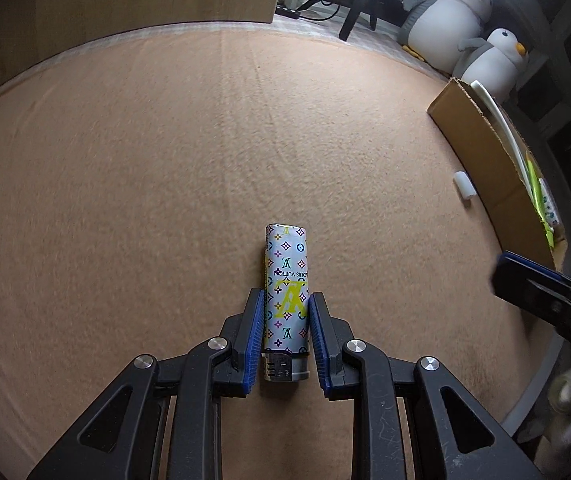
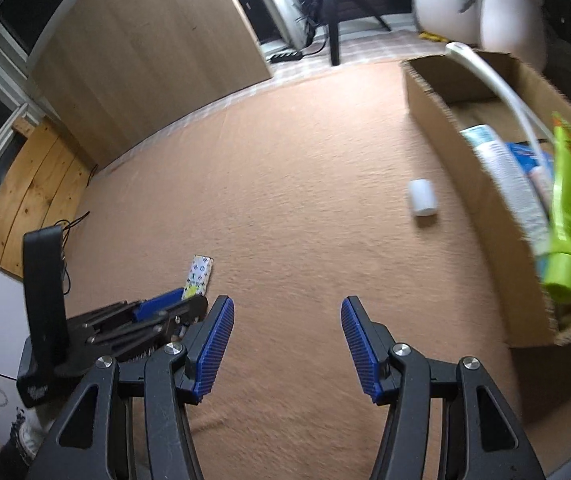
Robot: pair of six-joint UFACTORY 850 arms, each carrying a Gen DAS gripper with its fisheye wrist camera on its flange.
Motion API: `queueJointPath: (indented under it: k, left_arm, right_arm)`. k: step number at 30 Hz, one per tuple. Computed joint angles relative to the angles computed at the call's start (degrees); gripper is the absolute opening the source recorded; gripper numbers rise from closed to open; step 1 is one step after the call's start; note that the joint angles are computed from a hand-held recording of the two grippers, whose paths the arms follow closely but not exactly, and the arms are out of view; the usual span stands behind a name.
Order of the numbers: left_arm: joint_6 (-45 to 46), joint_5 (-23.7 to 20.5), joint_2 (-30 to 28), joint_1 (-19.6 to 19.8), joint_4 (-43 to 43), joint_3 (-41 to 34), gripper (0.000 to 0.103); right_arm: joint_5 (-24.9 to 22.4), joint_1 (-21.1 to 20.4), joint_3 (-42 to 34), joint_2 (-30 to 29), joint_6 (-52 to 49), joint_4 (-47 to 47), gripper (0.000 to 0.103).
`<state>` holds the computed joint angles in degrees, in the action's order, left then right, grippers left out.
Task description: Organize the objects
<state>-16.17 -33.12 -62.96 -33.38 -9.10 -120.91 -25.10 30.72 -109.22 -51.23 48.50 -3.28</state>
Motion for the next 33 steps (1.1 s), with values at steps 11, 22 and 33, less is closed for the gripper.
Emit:
queueJointPath:
  k: [11, 22, 33]
  left_arm:
    - [13.36, 4.06, 5.86, 2.04, -14.18, 10.45, 0.043]
    - [30.76, 2.97, 8.52, 3.95, -31.42, 15.96, 0.037]
    - [38.42, 0.93, 8.69, 5.15, -39.71, 17.03, 0.032]
  right_arm:
    - [-3.86, 0.06, -12.12, -8.1, -13.14, 15.35, 0.052]
    - [-12.47, -0.39, -26.68, -17.69, -25.14, 31.6, 0.052]
    - [-18.33, -0.57, -36.59, -24.49, -24.59, 34.59, 0.033]
